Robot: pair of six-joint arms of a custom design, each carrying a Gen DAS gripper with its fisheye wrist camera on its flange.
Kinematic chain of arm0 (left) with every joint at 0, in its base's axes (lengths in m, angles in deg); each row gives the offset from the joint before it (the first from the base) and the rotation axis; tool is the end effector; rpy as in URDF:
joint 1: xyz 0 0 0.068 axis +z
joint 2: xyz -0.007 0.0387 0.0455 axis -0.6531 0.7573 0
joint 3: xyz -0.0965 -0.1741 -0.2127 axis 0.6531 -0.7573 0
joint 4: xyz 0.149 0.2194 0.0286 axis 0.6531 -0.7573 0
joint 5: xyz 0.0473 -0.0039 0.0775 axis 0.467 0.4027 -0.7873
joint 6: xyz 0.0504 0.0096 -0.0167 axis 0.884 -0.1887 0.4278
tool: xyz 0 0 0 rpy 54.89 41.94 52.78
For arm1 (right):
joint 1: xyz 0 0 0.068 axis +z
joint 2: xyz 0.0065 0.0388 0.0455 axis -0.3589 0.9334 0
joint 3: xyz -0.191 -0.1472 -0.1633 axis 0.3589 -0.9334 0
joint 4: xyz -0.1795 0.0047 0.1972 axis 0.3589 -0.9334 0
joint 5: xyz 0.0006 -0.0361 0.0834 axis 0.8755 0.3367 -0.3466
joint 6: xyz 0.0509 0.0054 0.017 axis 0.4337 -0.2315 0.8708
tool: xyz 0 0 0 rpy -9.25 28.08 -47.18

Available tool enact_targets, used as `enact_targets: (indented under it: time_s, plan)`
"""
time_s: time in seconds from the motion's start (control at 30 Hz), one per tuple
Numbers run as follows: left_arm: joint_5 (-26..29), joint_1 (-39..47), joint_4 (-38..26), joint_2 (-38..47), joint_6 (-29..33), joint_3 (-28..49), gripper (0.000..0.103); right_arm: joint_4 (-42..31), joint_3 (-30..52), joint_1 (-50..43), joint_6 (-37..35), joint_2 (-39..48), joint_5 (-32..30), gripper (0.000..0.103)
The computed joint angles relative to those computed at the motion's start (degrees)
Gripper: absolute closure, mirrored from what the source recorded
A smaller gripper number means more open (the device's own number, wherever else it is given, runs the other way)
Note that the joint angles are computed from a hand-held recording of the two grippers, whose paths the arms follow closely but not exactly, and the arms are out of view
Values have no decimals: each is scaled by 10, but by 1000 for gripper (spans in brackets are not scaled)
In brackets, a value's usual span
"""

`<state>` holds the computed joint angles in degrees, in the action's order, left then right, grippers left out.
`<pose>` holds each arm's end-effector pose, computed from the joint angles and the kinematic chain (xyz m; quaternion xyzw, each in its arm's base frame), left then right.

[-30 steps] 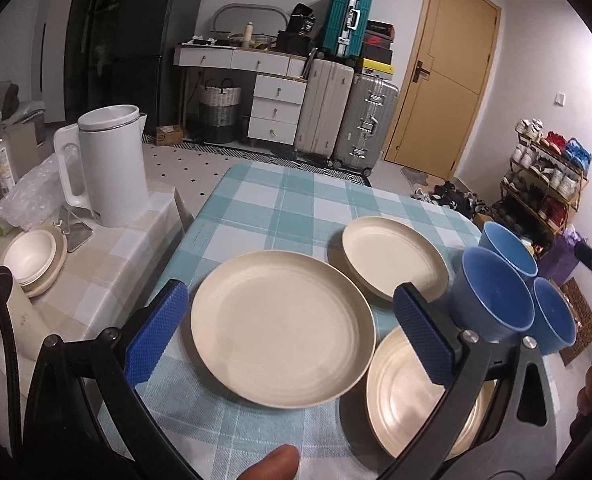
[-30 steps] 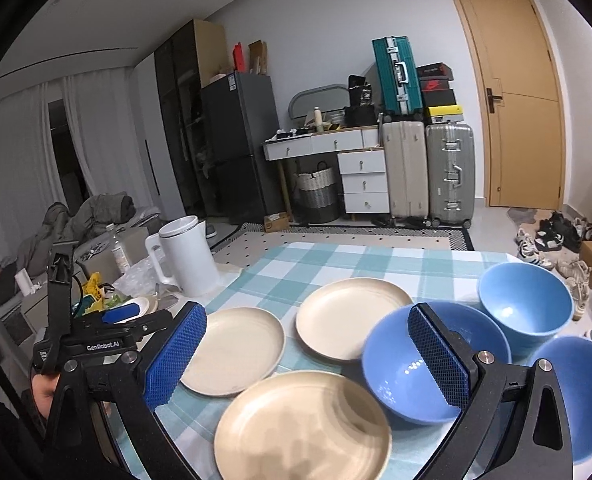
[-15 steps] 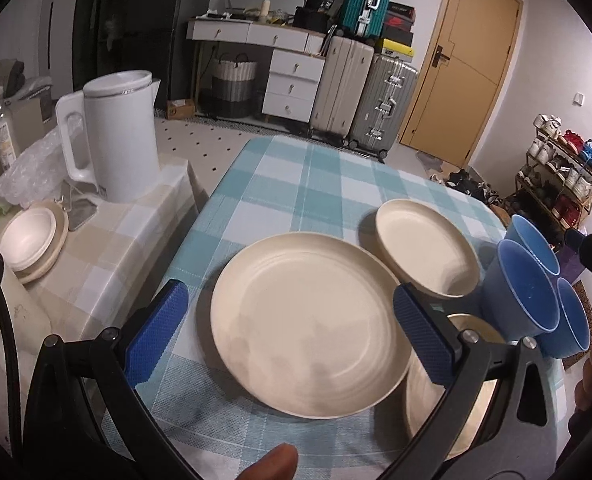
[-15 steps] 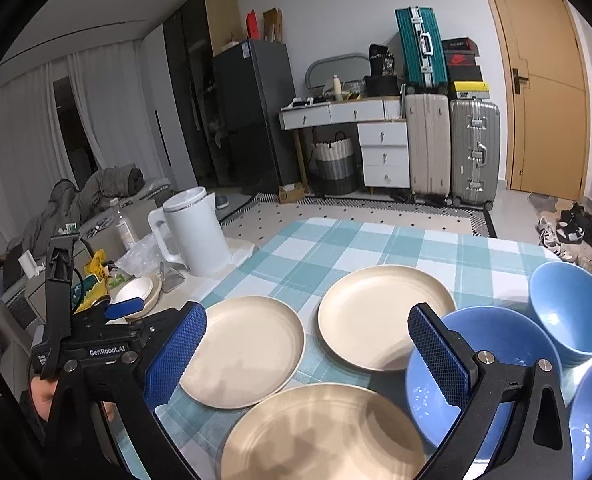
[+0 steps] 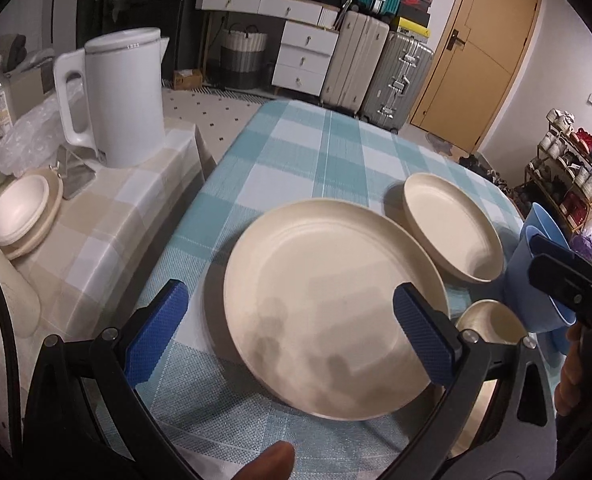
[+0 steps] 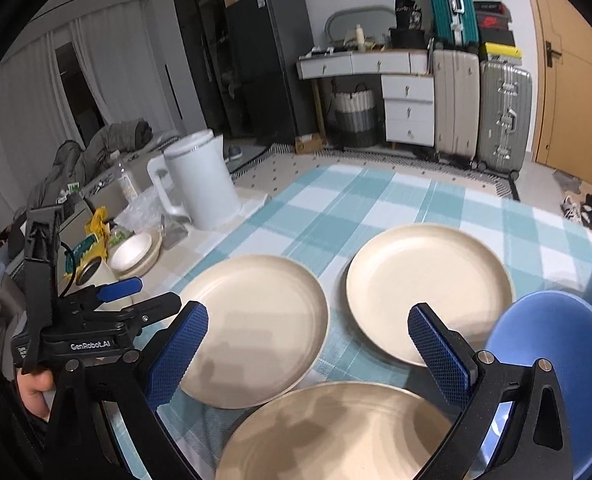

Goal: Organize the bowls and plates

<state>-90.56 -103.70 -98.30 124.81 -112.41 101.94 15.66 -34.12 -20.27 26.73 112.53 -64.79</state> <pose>0.1183 -0.1765 0.2164 -0.3117 0.8700 0.0026 0.3820 0.2524 0.0276 0.2283 -0.3648 0.8293 0.2705 0.3256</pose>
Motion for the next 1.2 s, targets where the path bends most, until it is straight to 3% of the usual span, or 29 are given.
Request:
enact_targets:
  time_s: [0.27,0.47,0.87,1.1,1.17,1.2]
  plan:
    - [43,39,71,19,60,-35,1,50,-8,47,14,61,38,11]
    - [33,33,56,23,39,-37,1,73,-12,78,19,99,68,25]
    - [80,61,94,-10,35,-87,1,118,-20,124,43,143,124,44]
    - [90,69,111,-6,44,-99,23,143,-26,143,58,153,152,54]
    - [93,69,119,-4,53,-100,38,150,-27,148,62,156,159,56]
    - [94,70,121,-3,56,-100,40,155,-29,148,63,157,161,59]
